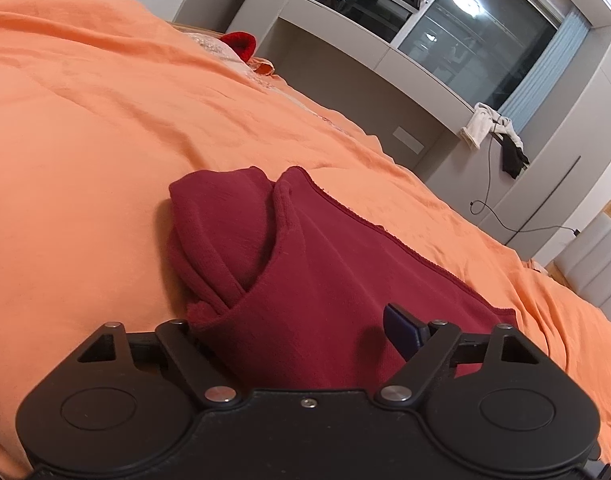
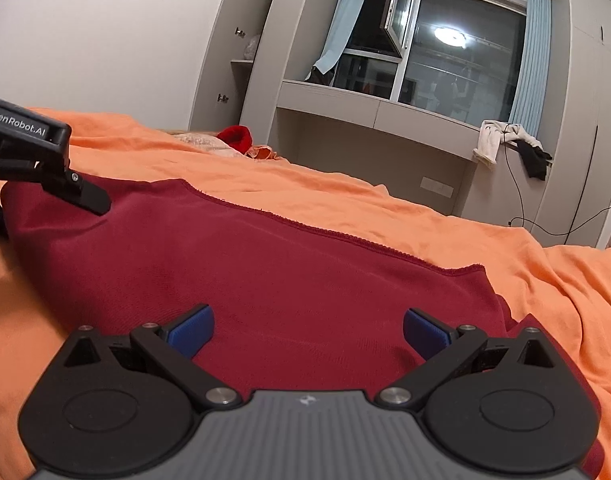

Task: Fold small clothes
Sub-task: 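Grasp the end of the folded shirt with the left gripper and lift it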

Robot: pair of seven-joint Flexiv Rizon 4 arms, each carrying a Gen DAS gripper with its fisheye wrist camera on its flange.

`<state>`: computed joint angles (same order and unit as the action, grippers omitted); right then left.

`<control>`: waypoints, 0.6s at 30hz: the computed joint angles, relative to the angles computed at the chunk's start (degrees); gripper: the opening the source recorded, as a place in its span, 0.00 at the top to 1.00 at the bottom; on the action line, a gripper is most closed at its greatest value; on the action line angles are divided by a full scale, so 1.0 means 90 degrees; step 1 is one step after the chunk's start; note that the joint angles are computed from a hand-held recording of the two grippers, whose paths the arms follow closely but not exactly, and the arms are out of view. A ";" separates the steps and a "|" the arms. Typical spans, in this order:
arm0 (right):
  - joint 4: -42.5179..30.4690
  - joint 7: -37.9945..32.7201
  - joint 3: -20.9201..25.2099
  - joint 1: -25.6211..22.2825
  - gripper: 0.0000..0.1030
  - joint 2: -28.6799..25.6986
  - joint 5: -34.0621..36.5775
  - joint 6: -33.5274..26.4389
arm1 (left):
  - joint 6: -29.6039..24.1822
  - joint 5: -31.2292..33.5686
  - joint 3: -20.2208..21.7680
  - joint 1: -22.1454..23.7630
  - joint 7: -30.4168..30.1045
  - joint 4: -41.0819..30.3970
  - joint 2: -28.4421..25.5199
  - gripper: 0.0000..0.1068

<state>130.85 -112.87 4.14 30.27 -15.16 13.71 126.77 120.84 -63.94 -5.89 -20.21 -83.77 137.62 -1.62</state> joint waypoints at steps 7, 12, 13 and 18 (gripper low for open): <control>0.0001 -0.0039 0.0007 0.0032 0.00 -0.0063 0.0059 0.0143 | 0.0342 -0.0414 -0.0054 -0.0089 0.0091 -0.0103 -0.0125 0.51; 0.0219 0.0591 0.0345 -0.0638 0.00 0.0125 -0.0847 0.0003 | 0.0471 -0.0626 -0.0043 -0.0128 0.0188 -0.0228 -0.0247 0.74; 0.0293 0.0895 0.0462 -0.0918 0.00 0.0163 -0.1247 0.0013 | 0.0516 -0.0636 -0.0045 -0.0137 0.0218 -0.0259 -0.0278 0.75; 0.0554 0.1803 0.0542 -0.1571 0.00 0.0357 -0.2175 0.0229 | 0.0824 -0.0807 -0.0091 -0.0236 0.0931 -0.0585 -0.0473 0.84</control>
<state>135.84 -96.64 9.02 16.12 -11.94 -5.86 128.84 128.26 -71.20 -6.71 -22.34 -75.39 132.35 -5.88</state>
